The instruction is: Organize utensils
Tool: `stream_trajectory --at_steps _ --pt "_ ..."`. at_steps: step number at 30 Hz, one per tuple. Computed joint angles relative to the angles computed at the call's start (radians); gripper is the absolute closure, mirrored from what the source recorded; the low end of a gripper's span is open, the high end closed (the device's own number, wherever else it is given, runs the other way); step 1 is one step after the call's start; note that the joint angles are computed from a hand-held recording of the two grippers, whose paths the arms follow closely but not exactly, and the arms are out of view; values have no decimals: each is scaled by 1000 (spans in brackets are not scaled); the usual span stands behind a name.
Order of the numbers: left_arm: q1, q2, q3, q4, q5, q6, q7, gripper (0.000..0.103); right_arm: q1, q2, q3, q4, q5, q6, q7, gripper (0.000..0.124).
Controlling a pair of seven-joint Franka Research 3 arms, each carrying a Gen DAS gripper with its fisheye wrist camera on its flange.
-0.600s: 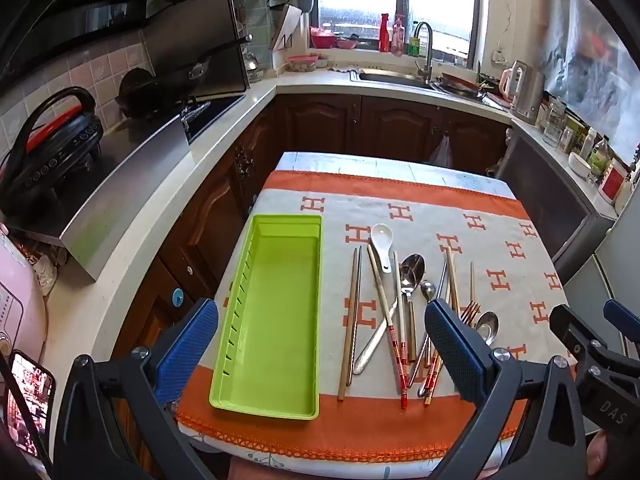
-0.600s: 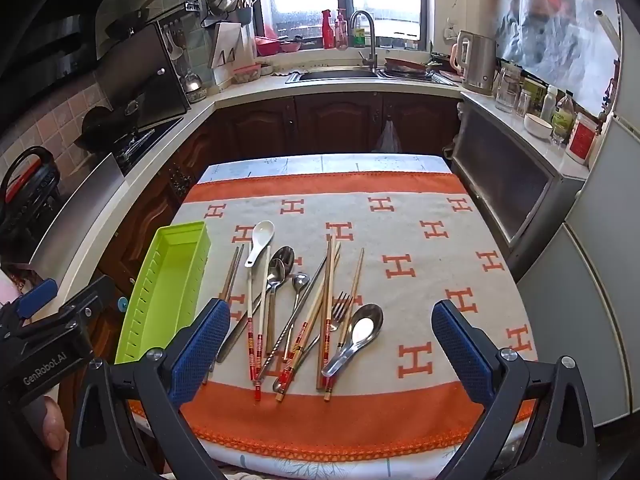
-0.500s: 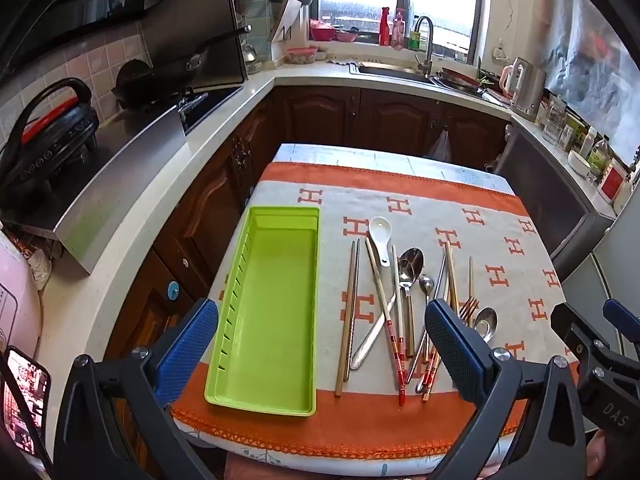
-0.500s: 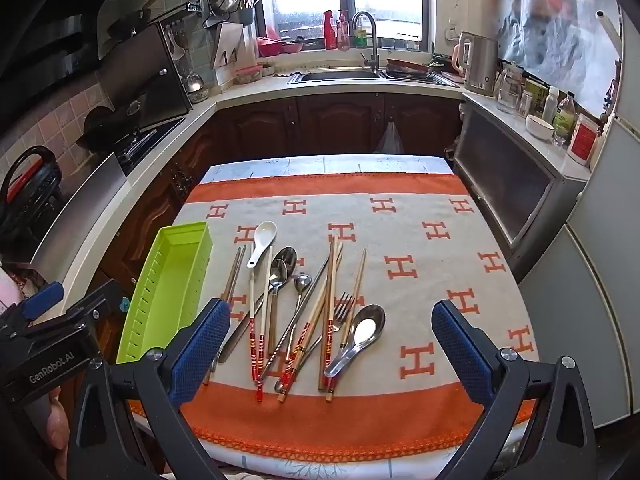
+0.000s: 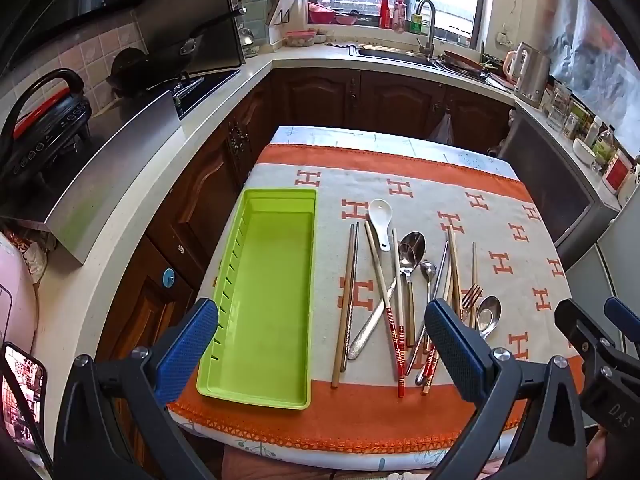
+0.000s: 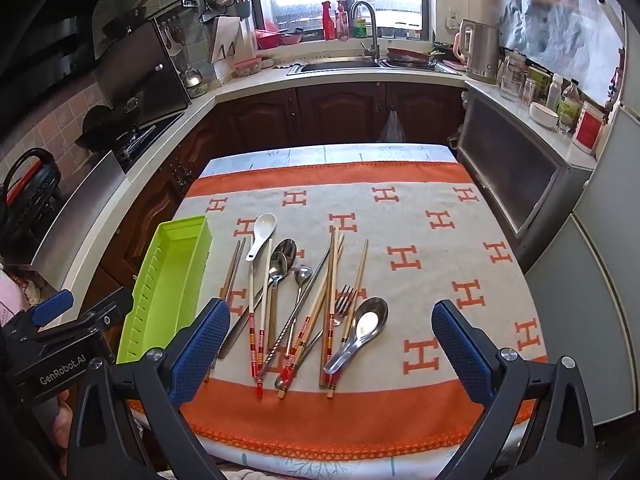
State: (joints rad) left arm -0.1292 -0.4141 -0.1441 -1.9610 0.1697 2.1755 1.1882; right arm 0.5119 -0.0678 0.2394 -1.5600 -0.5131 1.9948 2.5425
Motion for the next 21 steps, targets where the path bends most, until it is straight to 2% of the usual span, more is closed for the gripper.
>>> stream_trajectory --at_steps 21 --pt "-8 4 4 1 -27 0 18 1 -3 7 -8 -20 23 27 -8 22"
